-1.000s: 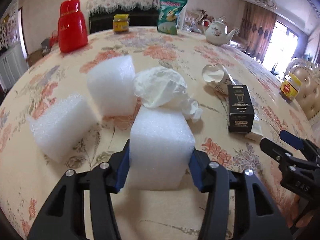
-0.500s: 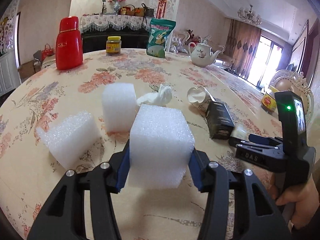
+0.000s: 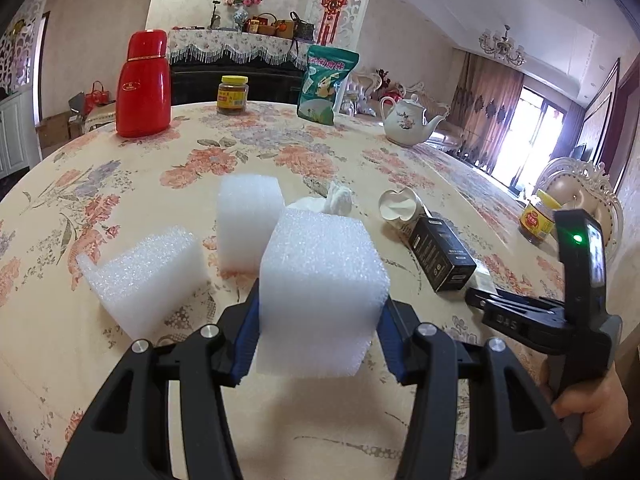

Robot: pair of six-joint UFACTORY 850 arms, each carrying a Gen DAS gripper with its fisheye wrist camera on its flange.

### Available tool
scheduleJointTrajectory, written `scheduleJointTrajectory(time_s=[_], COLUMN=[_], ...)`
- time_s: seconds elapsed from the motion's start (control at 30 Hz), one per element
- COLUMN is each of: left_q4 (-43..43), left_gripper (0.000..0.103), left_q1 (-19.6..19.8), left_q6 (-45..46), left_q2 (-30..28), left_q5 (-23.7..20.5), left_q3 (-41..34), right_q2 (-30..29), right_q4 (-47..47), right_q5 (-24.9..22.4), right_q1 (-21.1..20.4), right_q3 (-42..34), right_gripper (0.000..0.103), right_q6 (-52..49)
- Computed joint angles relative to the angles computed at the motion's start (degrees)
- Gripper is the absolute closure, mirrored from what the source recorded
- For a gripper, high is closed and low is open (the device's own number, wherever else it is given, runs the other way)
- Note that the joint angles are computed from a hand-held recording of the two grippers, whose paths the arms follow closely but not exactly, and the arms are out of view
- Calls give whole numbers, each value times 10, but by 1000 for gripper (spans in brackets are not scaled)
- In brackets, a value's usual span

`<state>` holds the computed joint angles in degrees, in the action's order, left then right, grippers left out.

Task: Collect trash
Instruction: 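Grasp a white foam block with the left tool while the right tool grasps a small white box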

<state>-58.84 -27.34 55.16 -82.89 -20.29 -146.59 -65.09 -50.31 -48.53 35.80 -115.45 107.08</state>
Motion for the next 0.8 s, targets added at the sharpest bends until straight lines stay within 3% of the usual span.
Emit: scheduleJointTrajectory(time_s=[0.23, 0.43, 0.53, 0.6, 0.8], left_q4=[-4, -42, -41, -41, -91], left_gripper=[53, 53, 53, 53, 53], left_q1=[1, -1, 0, -1, -3], left_q6=[1, 51, 49, 51, 118], left_q2=[-2, 11, 8, 7, 21], left_q5=[-3, 10, 9, 9, 14], left_q3=[-5, 21, 16, 15, 40], right_q2=[56, 48, 32, 36, 61], right_q4=[-18, -16, -9, -19, -102], right_q5=[24, 24, 3, 5, 32], right_q1=[12, 5, 3, 3, 24], right_q3=[97, 86, 60, 68, 107], right_gripper=[66, 55, 55, 71, 72], right_q6=[46, 45, 23, 41, 106])
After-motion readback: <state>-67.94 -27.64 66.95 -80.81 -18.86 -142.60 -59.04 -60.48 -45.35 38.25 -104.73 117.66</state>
